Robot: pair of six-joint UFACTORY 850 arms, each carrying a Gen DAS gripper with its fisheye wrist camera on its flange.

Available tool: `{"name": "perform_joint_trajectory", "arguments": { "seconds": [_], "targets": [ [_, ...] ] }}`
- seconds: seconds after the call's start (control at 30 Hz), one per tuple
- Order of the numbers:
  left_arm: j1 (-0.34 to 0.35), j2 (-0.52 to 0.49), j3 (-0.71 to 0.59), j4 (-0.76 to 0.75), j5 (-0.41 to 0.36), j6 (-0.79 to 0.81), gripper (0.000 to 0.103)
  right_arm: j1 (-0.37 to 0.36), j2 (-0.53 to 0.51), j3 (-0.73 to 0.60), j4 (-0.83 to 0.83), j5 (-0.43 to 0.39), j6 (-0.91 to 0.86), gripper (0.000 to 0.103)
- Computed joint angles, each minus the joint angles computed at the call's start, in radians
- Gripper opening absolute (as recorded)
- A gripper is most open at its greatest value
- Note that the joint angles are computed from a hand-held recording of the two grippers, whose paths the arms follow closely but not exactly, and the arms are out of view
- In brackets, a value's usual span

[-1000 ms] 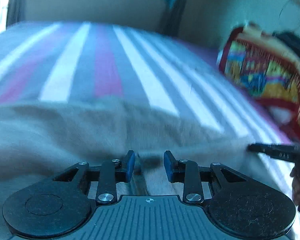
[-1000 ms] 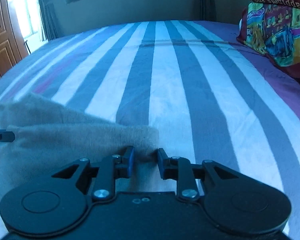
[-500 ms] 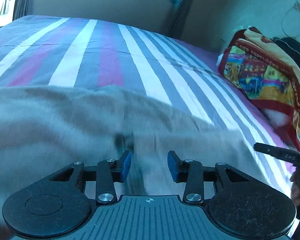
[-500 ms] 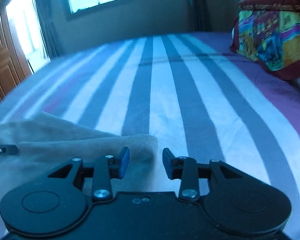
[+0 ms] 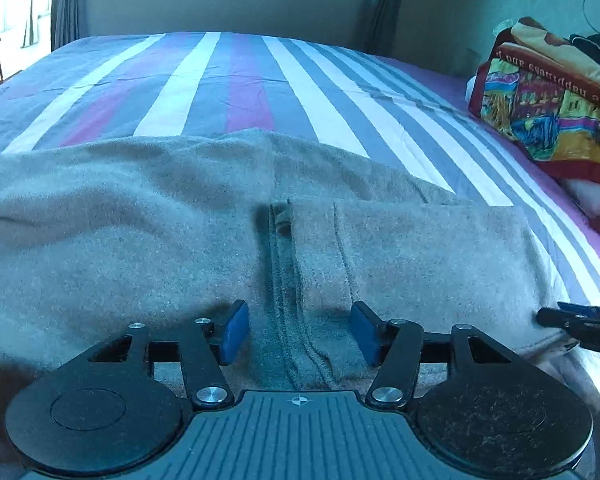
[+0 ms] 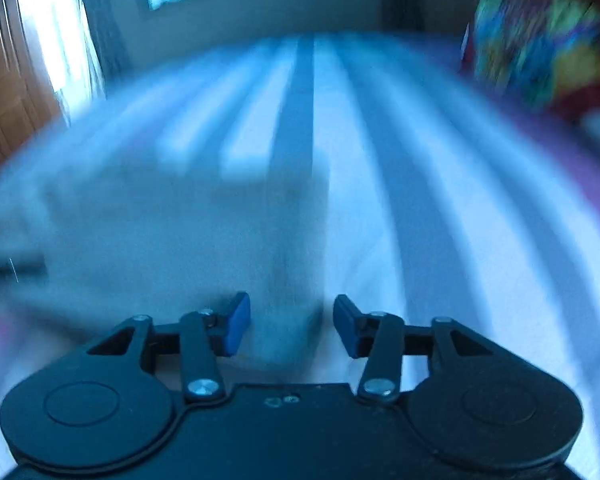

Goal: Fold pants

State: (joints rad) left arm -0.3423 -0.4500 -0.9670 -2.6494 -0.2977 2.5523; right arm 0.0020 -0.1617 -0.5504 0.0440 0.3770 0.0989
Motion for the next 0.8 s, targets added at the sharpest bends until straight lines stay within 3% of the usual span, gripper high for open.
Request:
{"name": "perform_joint_trajectory", "arguments": {
  "seconds": [0.2,0.33,0.4,0.47,0.6,0.67,0.8],
  "targets": [
    [0.006,0.03,0.025,0.023,-0.004,-0.003,0.057,0.001,0.061,0.047,-0.004,0.029,0.046,0.047],
    [0.046,0.066,0.065,0.008,-0.042,0.011,0.057,-0.006,0.092,0.068,-0.017,0.038,0.077,0.047],
    [0.102,0.092,0.109,0.006,-0.125,-0.03,0.06,-0.01,0.105,0.079,-0.016,0.053,0.084,0.048],
    [0.188,0.112,0.157,0.054,-0.236,-0.159,0.072,-0.008,0.118,0.089,0.005,0.068,0.067,0.049],
    [0.378,0.103,0.237,0.079,-0.466,-0.365,0.073,-0.01,0.121,0.091,0.019,0.076,0.056,0.052],
    [0.455,0.067,0.243,0.072,-0.53,-0.46,0.074,-0.008,0.113,0.084,0.025,0.072,0.057,0.052],
    [0.583,-0.091,0.147,0.286,-0.645,-0.754,0.075,0.007,0.093,0.069,0.043,0.06,0.044,0.052]
  ]
}}
